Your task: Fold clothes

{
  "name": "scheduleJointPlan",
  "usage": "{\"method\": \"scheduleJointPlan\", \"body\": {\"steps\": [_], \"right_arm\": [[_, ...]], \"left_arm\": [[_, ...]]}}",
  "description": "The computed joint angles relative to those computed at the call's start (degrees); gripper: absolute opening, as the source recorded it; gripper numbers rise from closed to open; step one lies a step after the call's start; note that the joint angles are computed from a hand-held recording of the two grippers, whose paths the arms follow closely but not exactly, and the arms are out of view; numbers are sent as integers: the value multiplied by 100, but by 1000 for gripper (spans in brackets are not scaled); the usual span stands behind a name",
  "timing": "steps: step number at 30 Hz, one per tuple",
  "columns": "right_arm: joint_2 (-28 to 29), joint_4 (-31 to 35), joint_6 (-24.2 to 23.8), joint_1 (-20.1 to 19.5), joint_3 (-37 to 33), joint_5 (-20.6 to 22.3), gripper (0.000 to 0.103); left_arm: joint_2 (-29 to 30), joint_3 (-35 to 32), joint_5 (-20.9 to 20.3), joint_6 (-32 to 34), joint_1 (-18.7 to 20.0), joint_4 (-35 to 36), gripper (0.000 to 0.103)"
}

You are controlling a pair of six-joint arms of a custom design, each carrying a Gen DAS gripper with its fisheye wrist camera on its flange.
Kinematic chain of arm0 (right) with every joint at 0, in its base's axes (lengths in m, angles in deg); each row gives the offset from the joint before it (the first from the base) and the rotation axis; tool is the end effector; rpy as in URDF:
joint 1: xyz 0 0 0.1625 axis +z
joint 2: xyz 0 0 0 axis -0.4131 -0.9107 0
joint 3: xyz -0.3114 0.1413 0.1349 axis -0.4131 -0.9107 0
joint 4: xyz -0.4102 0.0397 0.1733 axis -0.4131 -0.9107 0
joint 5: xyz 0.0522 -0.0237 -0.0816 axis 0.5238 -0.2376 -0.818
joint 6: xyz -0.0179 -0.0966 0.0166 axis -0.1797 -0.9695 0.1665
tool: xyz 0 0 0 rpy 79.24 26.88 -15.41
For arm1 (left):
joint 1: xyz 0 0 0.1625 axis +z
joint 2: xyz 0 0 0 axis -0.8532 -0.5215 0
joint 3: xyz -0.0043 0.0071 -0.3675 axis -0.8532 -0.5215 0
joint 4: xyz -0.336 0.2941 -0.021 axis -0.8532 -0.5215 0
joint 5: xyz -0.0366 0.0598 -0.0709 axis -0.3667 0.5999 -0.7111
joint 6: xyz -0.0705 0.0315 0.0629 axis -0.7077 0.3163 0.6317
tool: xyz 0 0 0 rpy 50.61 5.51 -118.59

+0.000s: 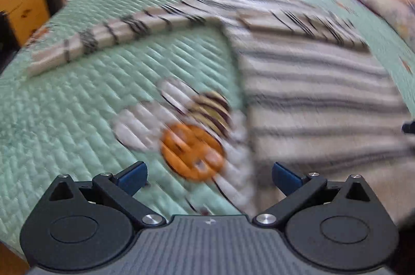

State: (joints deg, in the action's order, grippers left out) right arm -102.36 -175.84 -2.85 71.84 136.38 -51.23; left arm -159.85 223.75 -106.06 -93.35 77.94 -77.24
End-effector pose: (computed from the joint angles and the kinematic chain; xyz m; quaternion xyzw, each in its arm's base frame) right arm -0.1025 -0.3637 0.3333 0.2085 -0.9491 0.2362 0.0019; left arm -0.2489 -0.3072 0.0090 0.0628 0.8834 -0.3047 0.3505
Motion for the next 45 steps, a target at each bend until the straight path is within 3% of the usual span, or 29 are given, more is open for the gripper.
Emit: {"method": "scheduleJointPlan", "body": {"steps": [5,7,9,10,12,16,19,24,28,37,41,45], "right_arm": [[840,-938,156,1150,138,-51,56],[1238,-1438,299,1400,140,17,58],[1735,-1770,582,1501,28,-83,69],[2004,-2014,707,1542,-12,-386,71],[2328,-2353,517,1429,16,-547,70],[1842,-2448,-559,1221,425,-353,70],[1683,-2595,-657,1425,509,-642,70],[1617,-2622,-279,1438,417,-362,70],[1584,-2857,-122,1412,360,-233,70],[2007,-3448,178,1316,97,-82,70],[2372,-3785,683,1219,-110,-511,70],[2334,-3445,609,918,-205,-145,69]], "left_arm": [[-423,46,349,-197,335,-7,102],[-422,-41,475,-280,488,165,102],[-365,-191,555,-481,668,506,102],[-320,-284,542,-543,783,665,102],[-193,-505,495,-684,1021,1023,102],[109,-880,507,-973,1235,1649,102],[364,-998,633,-519,1203,1198,102],[1197,-1502,917,658,1046,523,102],[1713,-1887,945,1224,999,246,102],[2243,-2300,847,1585,1204,-113,102],[2410,-2392,755,1729,1313,-278,102],[2458,-2374,728,1751,1384,-494,103]]}}
